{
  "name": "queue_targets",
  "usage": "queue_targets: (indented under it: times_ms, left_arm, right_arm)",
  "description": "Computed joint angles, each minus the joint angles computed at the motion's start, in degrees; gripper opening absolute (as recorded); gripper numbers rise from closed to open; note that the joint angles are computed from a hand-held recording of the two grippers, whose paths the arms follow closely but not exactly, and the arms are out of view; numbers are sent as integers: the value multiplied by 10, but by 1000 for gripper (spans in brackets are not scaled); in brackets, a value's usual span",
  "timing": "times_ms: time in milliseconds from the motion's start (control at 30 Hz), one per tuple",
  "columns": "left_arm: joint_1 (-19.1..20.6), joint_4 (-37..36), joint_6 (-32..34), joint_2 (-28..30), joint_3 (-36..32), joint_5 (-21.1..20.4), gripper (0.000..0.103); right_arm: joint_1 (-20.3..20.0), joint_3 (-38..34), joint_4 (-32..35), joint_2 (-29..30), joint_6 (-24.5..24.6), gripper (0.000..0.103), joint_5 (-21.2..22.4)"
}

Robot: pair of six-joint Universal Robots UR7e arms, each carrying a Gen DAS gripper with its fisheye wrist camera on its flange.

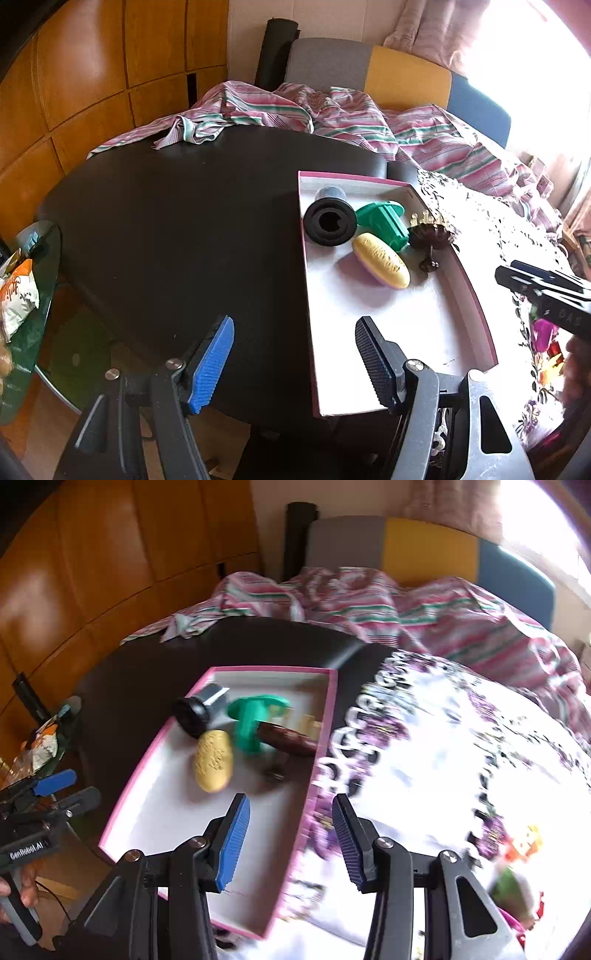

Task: Organize rigid objects
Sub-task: 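Move the right gripper back toward the remaining toys on the tablecloth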

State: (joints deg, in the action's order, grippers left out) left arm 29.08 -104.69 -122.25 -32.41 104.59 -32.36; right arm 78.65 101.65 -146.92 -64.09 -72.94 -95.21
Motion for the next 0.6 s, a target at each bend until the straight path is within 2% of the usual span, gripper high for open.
queue_targets:
  times_ms: [333, 467, 600]
  left_arm:
    - [4, -22, 56, 16, -21, 5, 69]
    - [5, -23, 84, 23, -36, 15, 69]
    - [10, -51, 135, 33, -52, 28, 69]
  right_arm:
    - [-33, -90, 4, 12, 59, 47, -3]
    - [-48, -137, 1, 23, 109, 47, 8]
    - [-70, -188, -21, 37, 185, 47, 25]
